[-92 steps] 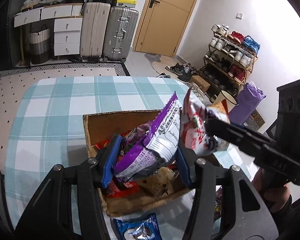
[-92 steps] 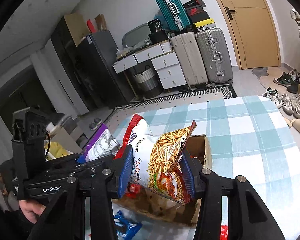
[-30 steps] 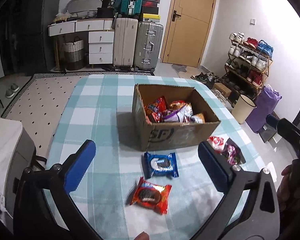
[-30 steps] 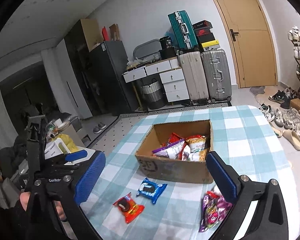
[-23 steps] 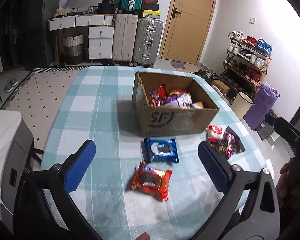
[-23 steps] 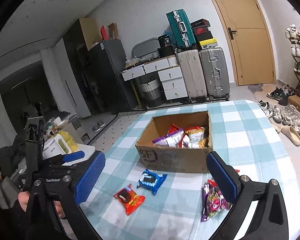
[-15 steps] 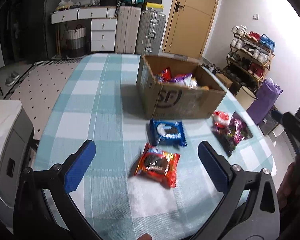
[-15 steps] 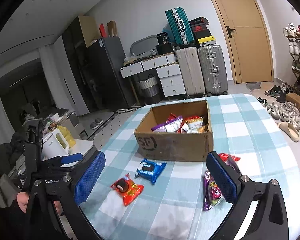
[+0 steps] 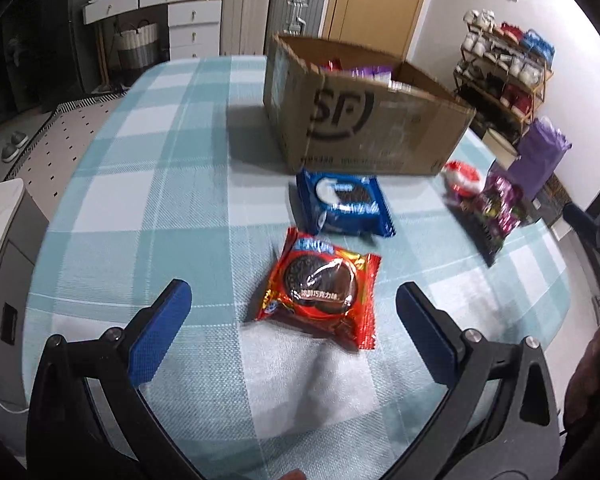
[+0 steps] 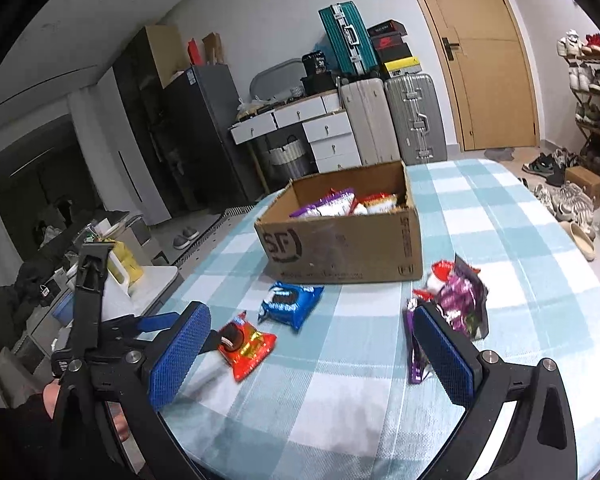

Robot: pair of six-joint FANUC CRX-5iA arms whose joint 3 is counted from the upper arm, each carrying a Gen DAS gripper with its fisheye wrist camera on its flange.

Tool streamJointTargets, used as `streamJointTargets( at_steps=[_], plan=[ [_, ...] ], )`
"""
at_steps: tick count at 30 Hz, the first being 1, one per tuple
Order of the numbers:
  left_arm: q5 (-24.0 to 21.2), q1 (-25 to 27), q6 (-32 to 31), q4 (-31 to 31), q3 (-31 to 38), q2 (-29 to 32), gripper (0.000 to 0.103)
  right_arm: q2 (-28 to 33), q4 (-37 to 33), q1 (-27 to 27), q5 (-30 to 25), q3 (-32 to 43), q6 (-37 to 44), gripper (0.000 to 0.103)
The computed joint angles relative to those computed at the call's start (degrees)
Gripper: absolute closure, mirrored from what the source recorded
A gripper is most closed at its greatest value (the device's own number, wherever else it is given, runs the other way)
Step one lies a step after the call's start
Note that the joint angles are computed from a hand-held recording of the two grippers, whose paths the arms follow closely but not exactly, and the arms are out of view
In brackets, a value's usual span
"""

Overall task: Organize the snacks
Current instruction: 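Move both grippers toward the red Oreo pack and purple candy bag, then grasp the red Oreo pack with the left gripper while the right gripper grasps the purple candy bag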

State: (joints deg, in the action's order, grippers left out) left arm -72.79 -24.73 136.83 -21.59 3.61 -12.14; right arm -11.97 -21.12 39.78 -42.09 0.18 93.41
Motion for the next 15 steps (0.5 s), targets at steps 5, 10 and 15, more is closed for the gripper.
streamJointTargets(
  at_steps=[5,10,15],
  plan=[
    [0.4,0.7,-2.2,0.9,0.2,2.6,0.001,0.3,0.2,-0.3,0.6,-1.1,0.2,0.000],
    [1.0,1.6,-3.4,2.1,0.0,4.0,0.001,1.2,-1.8,-2.0,-0.4,-0.9,0.5,0.000],
    [2.2,2.1,-4.4,2.6,0.0,5.0,0.002,1.4,-2.6,-3.0,-0.8,-1.2,0.6,0.000]
  ],
)
